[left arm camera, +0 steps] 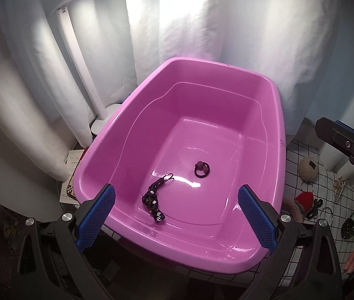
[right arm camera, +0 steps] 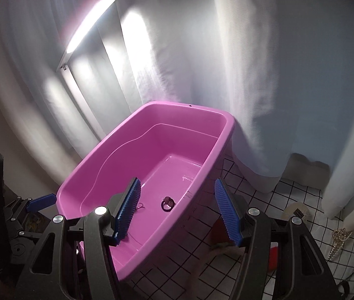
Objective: Organize jewelry
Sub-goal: 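Withdraw both open tools from the tub back over the table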
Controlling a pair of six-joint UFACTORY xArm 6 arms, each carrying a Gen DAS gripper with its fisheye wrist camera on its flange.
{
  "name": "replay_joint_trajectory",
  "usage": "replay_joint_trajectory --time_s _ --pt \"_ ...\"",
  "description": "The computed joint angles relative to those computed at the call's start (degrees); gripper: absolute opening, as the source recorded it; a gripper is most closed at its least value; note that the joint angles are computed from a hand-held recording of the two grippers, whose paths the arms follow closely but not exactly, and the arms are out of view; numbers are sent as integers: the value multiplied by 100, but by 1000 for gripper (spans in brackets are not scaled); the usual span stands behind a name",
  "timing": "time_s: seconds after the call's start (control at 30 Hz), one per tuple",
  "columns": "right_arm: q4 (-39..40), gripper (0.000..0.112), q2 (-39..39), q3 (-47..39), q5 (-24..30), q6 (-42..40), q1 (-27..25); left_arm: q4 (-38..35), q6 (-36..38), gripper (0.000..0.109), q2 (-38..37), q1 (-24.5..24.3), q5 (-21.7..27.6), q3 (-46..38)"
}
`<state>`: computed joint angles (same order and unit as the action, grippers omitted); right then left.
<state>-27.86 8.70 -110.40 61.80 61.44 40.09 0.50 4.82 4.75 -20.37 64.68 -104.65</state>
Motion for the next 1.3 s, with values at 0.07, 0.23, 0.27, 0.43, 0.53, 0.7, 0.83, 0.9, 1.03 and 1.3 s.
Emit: replay_joint_trajectory --time_s 0.07,0.23,0.27,0.43,0.53,0.7,0.83,0.9,1.03,1.3 --pt "-228 59 -490 582 -125 263 78 156 -135 97 -142 -142 -94 144" --pt "-999 61 -2078 2306 46 1062 386 399 -622 97 -713 -601 -502 800" --pt "-1161 64 -2424 2642 223 1218 485 474 -785 97 -860 -736 -639 989" --pt "-1438 64 -4160 4167 1289 1680 1068 981 -1747 97 -1424 -1445 -1089 1805" --pt "-1420 64 -5141 4927 2035 1997 1559 828 -2241 97 -1682 -1825 -1054 2214" --pt "-1568 64 -6558 5896 3669 2763 2992 1354 -3437 97 -2147 -2512 -1095 3014" --pt "-1528 64 -7469 6465 4625 3353 4033 1567 -3946 97 -2361 -2916 -844 3428" --pt "-1443 64 -7786 6690 4838 3573 4341 1927 -4343 97 -2439 -3148 -684 3618" --pt "-1305 64 -8180 7023 4983 3896 4765 2657 -4877 97 -2463 -3617 -214 3782" --pt "-829 64 -8543 7813 4017 3698 3906 2974 -5416 97 -2406 -3936 -300 4259"
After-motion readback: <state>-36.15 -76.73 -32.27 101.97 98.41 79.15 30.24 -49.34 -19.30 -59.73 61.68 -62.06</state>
